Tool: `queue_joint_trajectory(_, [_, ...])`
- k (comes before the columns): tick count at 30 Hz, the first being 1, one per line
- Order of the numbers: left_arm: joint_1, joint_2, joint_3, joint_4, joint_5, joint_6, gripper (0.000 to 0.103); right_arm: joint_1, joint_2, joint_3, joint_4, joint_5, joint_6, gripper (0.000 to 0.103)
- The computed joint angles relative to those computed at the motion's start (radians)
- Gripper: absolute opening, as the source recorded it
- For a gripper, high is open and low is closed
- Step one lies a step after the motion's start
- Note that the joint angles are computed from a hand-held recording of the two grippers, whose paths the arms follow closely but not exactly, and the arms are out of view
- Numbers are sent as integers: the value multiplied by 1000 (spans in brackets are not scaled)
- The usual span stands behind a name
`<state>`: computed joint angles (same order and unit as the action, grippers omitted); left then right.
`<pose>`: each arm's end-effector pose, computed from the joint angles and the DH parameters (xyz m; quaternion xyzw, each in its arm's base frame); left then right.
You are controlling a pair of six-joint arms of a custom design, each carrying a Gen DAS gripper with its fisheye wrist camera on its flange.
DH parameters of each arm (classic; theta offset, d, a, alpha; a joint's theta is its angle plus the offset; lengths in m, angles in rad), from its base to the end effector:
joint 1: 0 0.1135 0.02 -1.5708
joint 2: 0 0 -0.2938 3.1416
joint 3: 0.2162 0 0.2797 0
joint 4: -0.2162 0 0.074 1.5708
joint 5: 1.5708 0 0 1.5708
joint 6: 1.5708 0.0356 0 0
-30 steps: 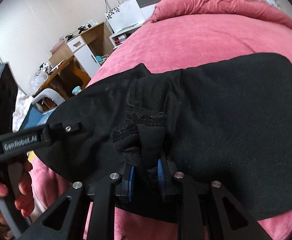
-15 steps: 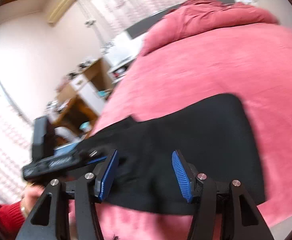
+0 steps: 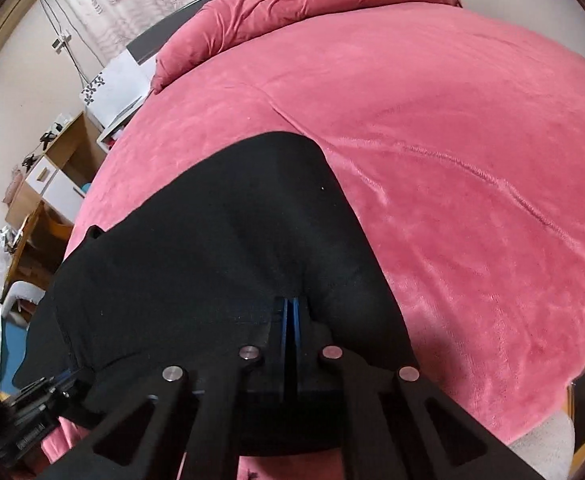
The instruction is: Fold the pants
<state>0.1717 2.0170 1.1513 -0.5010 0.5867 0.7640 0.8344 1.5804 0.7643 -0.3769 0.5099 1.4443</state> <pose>0.3882 0.0473 0.1079 0.3061 0.9022 -0.2128 0.2168 0.2093 0.2050 0.1517 0.3305 0.8924 0.0615 0.3010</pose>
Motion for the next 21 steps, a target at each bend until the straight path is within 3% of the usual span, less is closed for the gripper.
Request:
queue_joint_trajectory(3, [45, 35, 77, -124, 63, -14, 29, 28, 40, 99, -99, 39, 26, 11])
queue_joint_trajectory(6, [107, 59, 153, -203, 100, -22, 34, 84, 82, 189, -149, 121, 8, 37])
queue_joint_trajectory(8, [152, 32, 145, -139, 95, -61, 34, 117, 104, 225, -118, 160, -37, 38])
queue_joint_trajectory(11, [226, 13, 159, -41, 70, -158, 36, 138, 160, 282, -10, 128, -166, 38])
queue_joint_trajectory(16, [339, 28, 211, 114, -81, -398, 37, 148, 284, 409, 98, 33, -346, 37])
queue_joint_trajectory(19, [391, 100, 319, 14, -108, -491, 37, 132, 367, 486, 107, -43, -400, 37])
queue_joint_trajectory(21, [421, 133, 365, -65, -95, -508, 37, 124, 420, 518, 81, -92, -356, 37])
